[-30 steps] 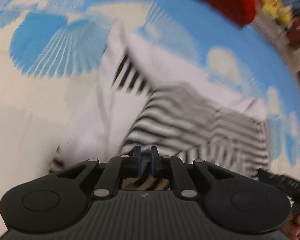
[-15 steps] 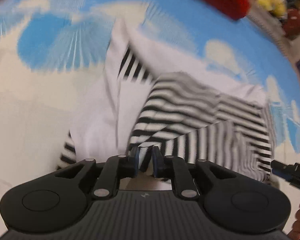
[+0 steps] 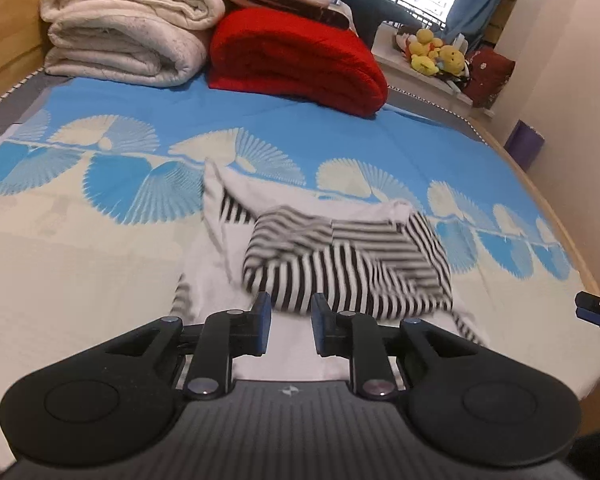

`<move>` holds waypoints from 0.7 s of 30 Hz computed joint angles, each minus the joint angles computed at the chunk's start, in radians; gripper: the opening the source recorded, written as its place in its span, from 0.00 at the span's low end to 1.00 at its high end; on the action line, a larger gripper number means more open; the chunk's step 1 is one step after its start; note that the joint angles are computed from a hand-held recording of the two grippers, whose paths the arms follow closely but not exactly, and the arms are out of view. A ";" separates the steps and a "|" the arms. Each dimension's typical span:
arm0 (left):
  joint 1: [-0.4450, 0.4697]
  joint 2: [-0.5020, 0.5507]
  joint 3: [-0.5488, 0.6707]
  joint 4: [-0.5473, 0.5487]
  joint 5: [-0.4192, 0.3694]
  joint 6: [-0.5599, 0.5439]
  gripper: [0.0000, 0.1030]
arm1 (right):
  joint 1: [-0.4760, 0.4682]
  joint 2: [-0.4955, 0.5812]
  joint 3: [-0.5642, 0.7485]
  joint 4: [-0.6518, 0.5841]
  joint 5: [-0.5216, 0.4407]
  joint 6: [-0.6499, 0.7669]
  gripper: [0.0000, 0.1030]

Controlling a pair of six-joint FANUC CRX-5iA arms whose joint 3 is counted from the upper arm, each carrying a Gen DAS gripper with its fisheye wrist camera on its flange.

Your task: Fold small clothes

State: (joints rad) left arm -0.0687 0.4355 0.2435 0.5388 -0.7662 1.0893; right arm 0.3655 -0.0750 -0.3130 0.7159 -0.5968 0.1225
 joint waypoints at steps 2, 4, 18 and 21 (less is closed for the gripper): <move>0.014 -0.067 -0.113 0.024 0.030 -0.033 0.22 | 0.017 -0.062 -0.086 0.036 -0.016 -0.068 0.39; 0.029 -0.107 -0.190 0.027 0.037 -0.024 0.22 | 0.032 -0.101 -0.145 0.032 -0.048 -0.116 0.40; 0.074 0.013 -0.183 -0.133 -0.105 0.299 0.63 | 0.054 0.011 -0.128 -0.293 -0.153 -0.012 0.46; 0.056 0.035 -0.145 -0.201 -0.140 0.330 0.67 | 0.044 0.041 -0.098 -0.360 -0.169 0.037 0.46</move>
State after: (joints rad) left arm -0.0122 0.4703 0.0990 0.3383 -0.9061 1.4192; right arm 0.4096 -0.0345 -0.4112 0.3559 -0.7657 0.1591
